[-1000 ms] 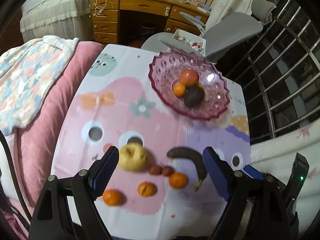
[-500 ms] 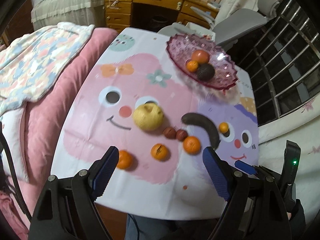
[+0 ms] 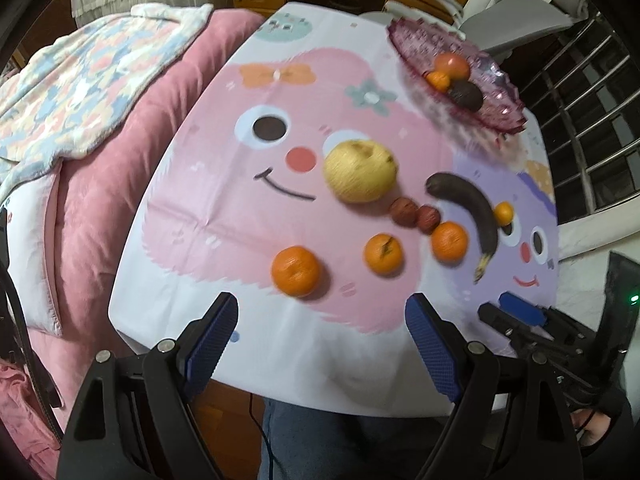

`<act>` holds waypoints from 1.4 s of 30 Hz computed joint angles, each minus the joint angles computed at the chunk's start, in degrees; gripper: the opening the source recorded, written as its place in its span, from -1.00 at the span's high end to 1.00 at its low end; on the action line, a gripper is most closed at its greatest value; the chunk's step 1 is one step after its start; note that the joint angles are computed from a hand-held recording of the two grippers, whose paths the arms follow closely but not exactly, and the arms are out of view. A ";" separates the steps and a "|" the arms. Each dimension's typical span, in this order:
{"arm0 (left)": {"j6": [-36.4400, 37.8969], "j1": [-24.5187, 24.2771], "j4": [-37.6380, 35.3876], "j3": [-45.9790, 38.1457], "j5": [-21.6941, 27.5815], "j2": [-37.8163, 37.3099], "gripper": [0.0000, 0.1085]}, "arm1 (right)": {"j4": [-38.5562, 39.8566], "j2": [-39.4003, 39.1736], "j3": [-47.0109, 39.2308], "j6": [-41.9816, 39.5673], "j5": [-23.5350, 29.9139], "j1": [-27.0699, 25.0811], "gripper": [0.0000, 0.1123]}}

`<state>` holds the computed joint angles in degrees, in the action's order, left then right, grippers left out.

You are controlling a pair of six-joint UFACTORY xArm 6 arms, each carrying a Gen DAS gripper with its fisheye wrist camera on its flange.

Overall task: Organize fruits
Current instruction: 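Withdraw both open tools from the bowl back toward the remaining fruit, then grasp the yellow pear with the right gripper while the left grasps a mandarin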

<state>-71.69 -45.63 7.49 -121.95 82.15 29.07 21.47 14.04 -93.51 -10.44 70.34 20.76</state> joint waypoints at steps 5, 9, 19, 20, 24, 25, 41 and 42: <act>2.49 1.79 -3.16 11.29 -6.11 -5.26 -0.56 | 1.19 0.69 -0.04 2.57 -3.30 2.27 0.08; 6.82 3.47 -5.78 14.72 -7.51 -6.24 -0.56 | 1.77 2.75 -2.15 5.40 -5.66 4.16 0.03; 17.98 7.21 -11.62 21.11 -13.76 -6.84 -0.54 | -0.03 11.26 -10.90 11.55 -13.21 8.60 -0.24; 19.38 7.46 -12.32 21.13 -14.13 -6.46 -0.54 | -0.64 12.03 -11.69 11.78 -13.78 8.96 -0.26; 23.31 8.09 -15.02 21.13 -15.58 -4.98 -0.53 | -2.07 16.18 -15.60 11.16 -15.47 10.13 -0.30; 23.76 8.14 -15.16 21.34 -15.72 -4.96 -0.52 | -2.25 17.20 -16.40 10.74 -15.96 10.42 -0.30; 27.96 8.55 -20.75 21.86 -22.43 -1.59 -0.14 | 1.30 21.75 -16.87 6.95 -23.26 11.68 -0.42; 27.95 8.54 -20.66 21.70 -22.58 -1.34 -0.11 | 1.23 22.21 -17.43 6.90 -23.01 11.75 -0.43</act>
